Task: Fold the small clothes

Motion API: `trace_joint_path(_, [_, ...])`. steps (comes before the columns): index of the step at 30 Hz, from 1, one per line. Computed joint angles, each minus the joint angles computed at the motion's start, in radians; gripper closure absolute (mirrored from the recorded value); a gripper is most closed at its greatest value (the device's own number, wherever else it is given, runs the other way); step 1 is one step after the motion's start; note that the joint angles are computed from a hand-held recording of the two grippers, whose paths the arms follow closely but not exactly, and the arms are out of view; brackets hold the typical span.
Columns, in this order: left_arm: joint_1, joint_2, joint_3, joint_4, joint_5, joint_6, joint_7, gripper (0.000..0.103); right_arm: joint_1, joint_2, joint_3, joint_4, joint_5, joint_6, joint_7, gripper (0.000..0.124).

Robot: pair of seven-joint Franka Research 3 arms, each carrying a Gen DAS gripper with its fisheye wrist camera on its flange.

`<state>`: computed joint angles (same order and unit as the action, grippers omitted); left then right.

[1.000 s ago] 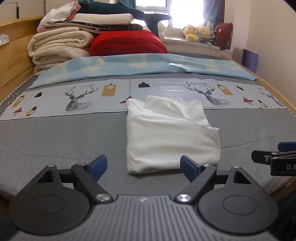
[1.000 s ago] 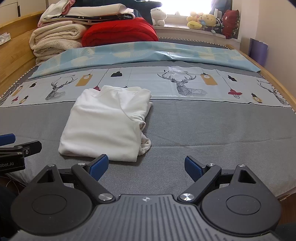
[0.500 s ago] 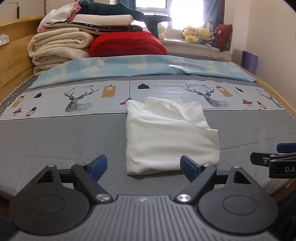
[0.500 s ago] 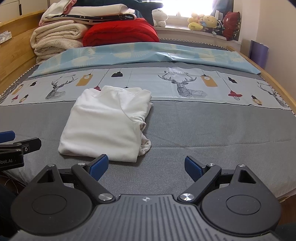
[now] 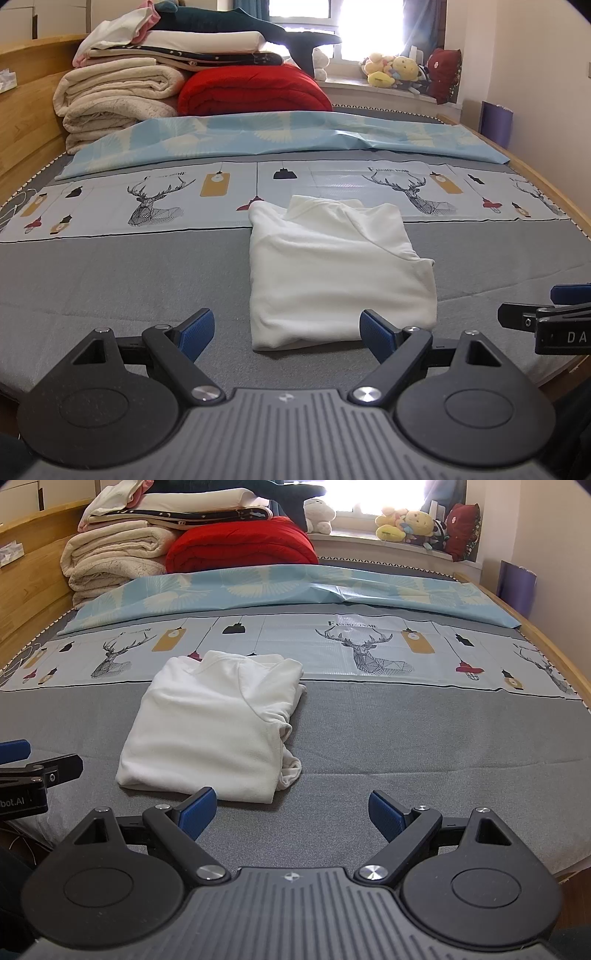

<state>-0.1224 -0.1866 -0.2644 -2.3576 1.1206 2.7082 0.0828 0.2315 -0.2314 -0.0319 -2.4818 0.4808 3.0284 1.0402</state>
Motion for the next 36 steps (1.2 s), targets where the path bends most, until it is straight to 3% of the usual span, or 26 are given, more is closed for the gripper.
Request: trace_joint_path(36, [0.004,-0.008,-0.002,-0.006,0.038,0.009,-0.012,0.014,-0.001,-0.001,0.001,0.0,-0.007,-0.003,0.009,0.034])
